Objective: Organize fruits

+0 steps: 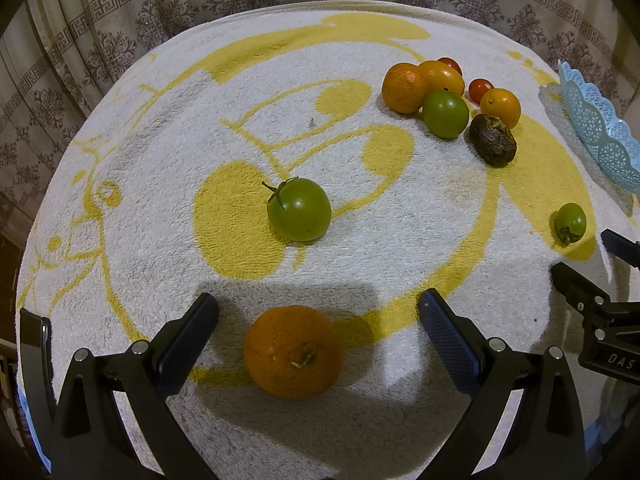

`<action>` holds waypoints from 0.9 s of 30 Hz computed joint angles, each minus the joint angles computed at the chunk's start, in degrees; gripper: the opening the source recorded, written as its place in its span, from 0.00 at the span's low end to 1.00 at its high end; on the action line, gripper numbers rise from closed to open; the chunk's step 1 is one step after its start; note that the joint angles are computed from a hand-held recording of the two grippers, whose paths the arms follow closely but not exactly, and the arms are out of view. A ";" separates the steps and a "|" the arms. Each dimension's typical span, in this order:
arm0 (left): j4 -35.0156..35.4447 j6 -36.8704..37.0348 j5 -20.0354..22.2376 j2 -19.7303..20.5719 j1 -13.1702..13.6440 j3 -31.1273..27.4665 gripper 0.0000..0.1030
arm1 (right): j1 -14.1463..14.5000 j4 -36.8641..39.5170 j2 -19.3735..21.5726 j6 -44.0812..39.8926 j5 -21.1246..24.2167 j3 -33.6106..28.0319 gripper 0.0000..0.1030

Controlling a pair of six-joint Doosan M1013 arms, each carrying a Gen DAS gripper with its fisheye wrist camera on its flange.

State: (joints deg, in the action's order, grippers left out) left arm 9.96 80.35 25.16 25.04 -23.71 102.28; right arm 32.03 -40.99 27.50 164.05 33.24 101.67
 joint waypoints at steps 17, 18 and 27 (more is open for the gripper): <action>-2.06 2.34 2.31 0.32 0.27 -1.05 0.95 | -0.72 6.64 0.27 -7.07 1.43 -1.38 0.98; -2.01 2.47 2.27 0.33 0.28 -1.06 0.95 | -0.85 7.50 0.31 -8.04 1.69 -1.62 0.98; -2.86 3.25 3.69 0.37 0.31 -1.50 0.95 | -1.21 8.79 0.55 -9.73 1.85 -2.07 0.98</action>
